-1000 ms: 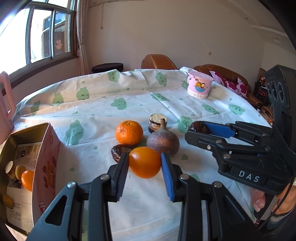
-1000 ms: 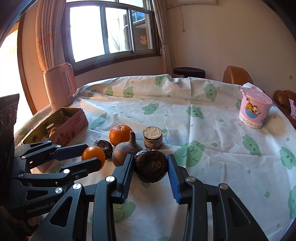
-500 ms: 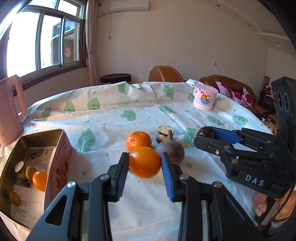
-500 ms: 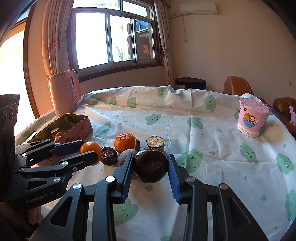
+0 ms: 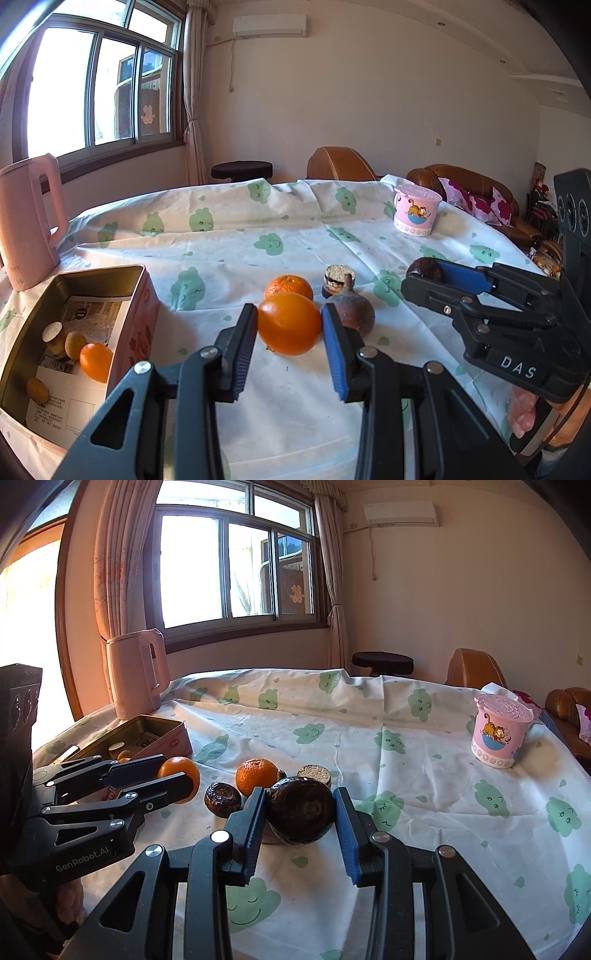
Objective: Organize fruits
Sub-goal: 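Lift the orange and dark fruit and carry them over the tin box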
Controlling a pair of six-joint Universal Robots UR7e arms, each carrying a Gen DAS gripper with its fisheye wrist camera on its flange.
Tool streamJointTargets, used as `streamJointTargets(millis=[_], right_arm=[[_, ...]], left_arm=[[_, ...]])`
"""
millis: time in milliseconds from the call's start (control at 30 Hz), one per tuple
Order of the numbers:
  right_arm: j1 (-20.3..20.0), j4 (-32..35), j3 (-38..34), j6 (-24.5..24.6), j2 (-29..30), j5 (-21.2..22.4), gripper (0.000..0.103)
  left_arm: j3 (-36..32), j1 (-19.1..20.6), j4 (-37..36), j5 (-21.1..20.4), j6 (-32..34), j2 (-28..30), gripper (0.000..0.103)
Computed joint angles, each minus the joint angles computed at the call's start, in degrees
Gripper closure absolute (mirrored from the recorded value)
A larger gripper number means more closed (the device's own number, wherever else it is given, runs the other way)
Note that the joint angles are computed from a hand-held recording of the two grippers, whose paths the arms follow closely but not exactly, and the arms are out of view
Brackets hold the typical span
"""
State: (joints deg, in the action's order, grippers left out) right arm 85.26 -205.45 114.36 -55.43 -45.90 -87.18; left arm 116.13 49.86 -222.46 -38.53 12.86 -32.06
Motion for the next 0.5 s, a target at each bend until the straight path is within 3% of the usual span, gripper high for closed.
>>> streamJointTargets(millis=[500], right_arm=[[-0.6,-3.5,1.4,-1.0,-0.1,2.8,0.065]], left_arm=[[0.5,-0.5,-5.7,0.9,1.8,0.8,0.066]])
